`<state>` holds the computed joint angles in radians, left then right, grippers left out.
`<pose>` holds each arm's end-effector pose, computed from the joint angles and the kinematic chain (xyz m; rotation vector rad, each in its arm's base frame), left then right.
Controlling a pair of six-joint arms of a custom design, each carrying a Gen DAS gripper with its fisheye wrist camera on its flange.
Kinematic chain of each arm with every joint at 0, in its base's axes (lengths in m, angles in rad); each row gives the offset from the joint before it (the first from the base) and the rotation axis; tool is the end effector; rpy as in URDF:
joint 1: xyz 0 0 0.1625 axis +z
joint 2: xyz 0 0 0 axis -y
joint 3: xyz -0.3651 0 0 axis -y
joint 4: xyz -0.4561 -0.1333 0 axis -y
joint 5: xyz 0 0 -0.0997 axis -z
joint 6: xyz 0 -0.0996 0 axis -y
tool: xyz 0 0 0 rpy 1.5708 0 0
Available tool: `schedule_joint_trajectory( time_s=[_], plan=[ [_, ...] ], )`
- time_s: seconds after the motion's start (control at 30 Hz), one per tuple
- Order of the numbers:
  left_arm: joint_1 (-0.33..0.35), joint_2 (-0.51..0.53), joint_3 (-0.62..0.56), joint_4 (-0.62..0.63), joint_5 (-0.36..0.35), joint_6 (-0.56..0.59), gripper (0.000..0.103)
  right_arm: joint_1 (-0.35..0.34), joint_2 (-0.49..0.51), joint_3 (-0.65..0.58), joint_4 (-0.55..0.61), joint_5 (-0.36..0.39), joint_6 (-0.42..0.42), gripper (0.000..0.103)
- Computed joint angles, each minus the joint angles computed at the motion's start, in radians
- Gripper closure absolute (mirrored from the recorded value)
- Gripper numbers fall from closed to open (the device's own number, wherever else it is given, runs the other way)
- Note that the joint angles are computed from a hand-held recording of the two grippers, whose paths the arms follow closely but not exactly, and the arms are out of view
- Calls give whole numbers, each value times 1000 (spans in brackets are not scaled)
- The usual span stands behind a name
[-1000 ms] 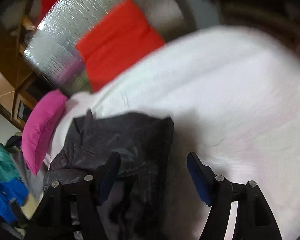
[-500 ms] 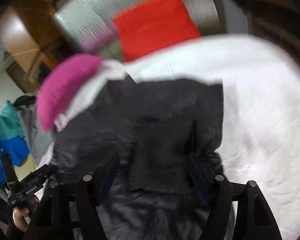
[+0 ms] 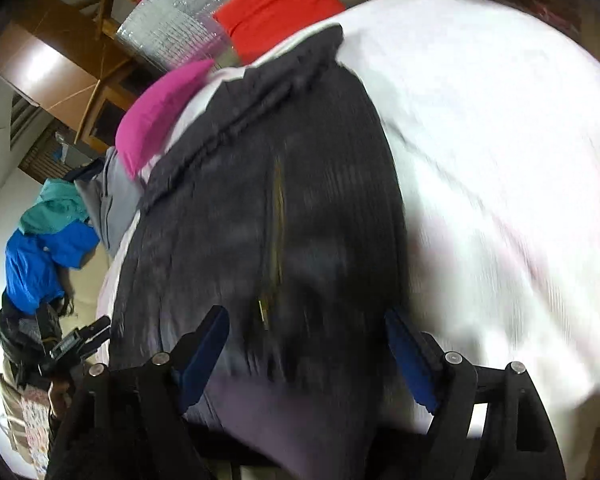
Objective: Fold large clothes
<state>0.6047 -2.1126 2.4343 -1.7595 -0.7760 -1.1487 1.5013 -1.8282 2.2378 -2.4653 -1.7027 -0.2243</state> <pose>-0.1586 -0.3580 0.2487 -0.1592 2.5100 -0.8369 0.0880 -0.4669 0.2931 0.1749 -2.8612 0.6735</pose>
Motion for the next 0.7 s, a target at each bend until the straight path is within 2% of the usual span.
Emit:
schedule_joint_trajectory(
  time_s=[0.07,0.13,0.27,0.33,0.37,0.4,0.43,0.47,0.5,0.57,0.63,0.7],
  plan=[
    [-15,-43,20,58,-5,-64,22,-30,-55,38,38,31,6,20],
    [-30,-85,39,84,-9,-106,22,-38,-82,70,21,36,-6,20],
    [-43,-116,63,75,-35,-111,22,-57,-97,85,30,59,-16,20],
    [-63,-134,75,78,-43,-102,22,-80,-118,94,40,95,-10,21],
    [-68,-130,80,64,-43,-93,25,-84,-121,94,44,112,-2,26],
    [-73,-122,80,61,-43,-90,35,-98,-129,96,59,143,-3,33],
    [-78,-118,73,91,-37,-106,38,-104,-134,99,62,147,-1,52],
    [-84,-106,65,122,-25,-130,46,-105,-142,101,63,136,4,62],
    [-78,-94,59,125,-18,-134,55,-99,-138,101,57,129,15,66],
    [-91,-127,69,165,-11,-175,59,-113,-151,105,65,144,17,71],
    [-72,-114,76,105,-6,-152,59,-113,-149,103,65,134,20,70],
    [-65,-119,81,90,-22,-141,53,-113,-141,98,65,138,19,69]
  ],
)
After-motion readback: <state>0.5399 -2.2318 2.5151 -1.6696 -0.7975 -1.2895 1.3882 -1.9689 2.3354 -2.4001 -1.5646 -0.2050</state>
